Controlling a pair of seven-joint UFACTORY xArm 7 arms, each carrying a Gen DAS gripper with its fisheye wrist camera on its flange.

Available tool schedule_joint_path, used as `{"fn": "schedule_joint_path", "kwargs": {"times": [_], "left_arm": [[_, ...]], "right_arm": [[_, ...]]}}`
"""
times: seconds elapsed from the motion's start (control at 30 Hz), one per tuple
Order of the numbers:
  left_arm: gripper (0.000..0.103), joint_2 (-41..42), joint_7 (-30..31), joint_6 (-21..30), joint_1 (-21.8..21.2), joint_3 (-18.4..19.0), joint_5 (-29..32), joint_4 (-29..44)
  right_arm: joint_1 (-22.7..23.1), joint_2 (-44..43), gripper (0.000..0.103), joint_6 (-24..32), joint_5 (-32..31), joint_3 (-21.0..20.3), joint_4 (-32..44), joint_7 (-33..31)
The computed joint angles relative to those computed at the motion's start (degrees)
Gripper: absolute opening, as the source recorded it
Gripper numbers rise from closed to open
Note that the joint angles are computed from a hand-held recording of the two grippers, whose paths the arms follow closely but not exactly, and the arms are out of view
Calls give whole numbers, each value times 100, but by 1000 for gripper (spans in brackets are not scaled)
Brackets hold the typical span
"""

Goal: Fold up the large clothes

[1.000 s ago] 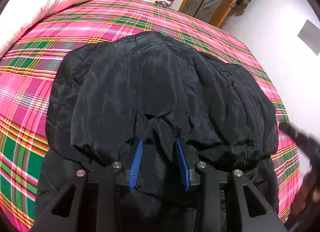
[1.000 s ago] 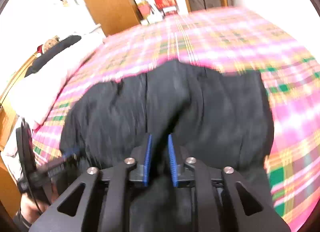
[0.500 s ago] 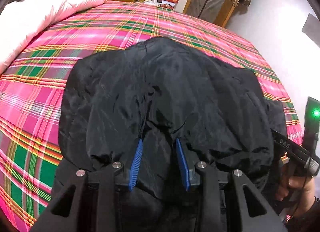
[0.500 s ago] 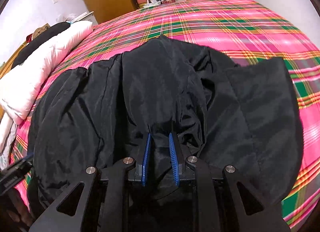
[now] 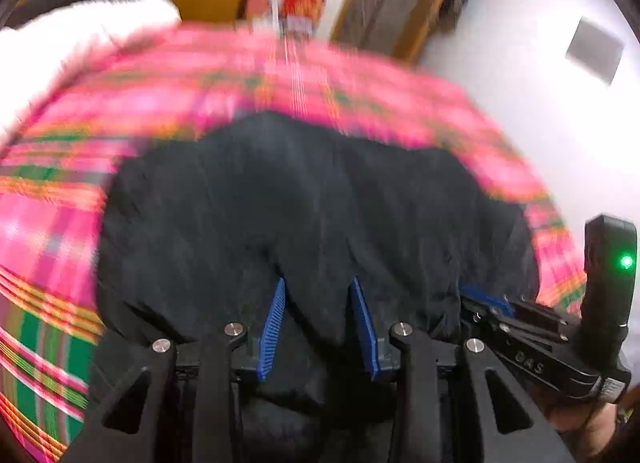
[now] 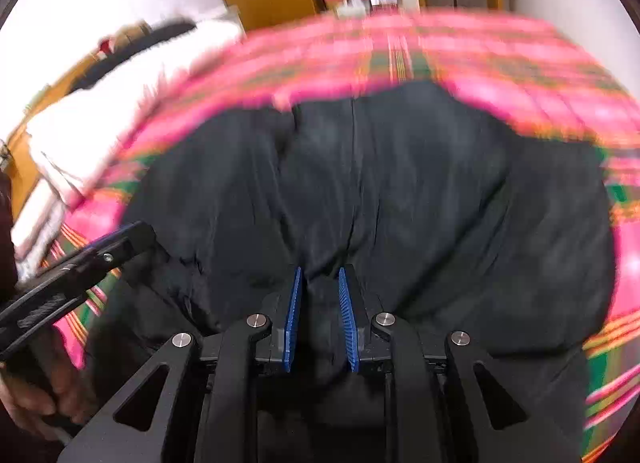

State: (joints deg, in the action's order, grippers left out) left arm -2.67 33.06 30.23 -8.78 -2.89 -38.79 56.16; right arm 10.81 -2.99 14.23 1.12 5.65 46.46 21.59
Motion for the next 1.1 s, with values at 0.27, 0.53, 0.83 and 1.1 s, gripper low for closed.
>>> {"fn": "schedule_joint_path", "kwargs": {"times": [0.27,0.53,0.83,1.1], "left_arm": [[39,209,-728,-328,-53,-146,1222,-125],[39,433,-1165,-632,-101,-244,1566,-90],[39,184,-930,-207,14,-132,899,62],[39,12,-964,-521,-34,-49,830,9]], "right_arm": [[33,235,17,28,0,9,-36,-53],[-25,425,16,54,507,-36,171,-579],[-156,-668,19,57,106,-20,-250,-172],[-821,-78,23,-203,-1019,-24,493,493]]}}
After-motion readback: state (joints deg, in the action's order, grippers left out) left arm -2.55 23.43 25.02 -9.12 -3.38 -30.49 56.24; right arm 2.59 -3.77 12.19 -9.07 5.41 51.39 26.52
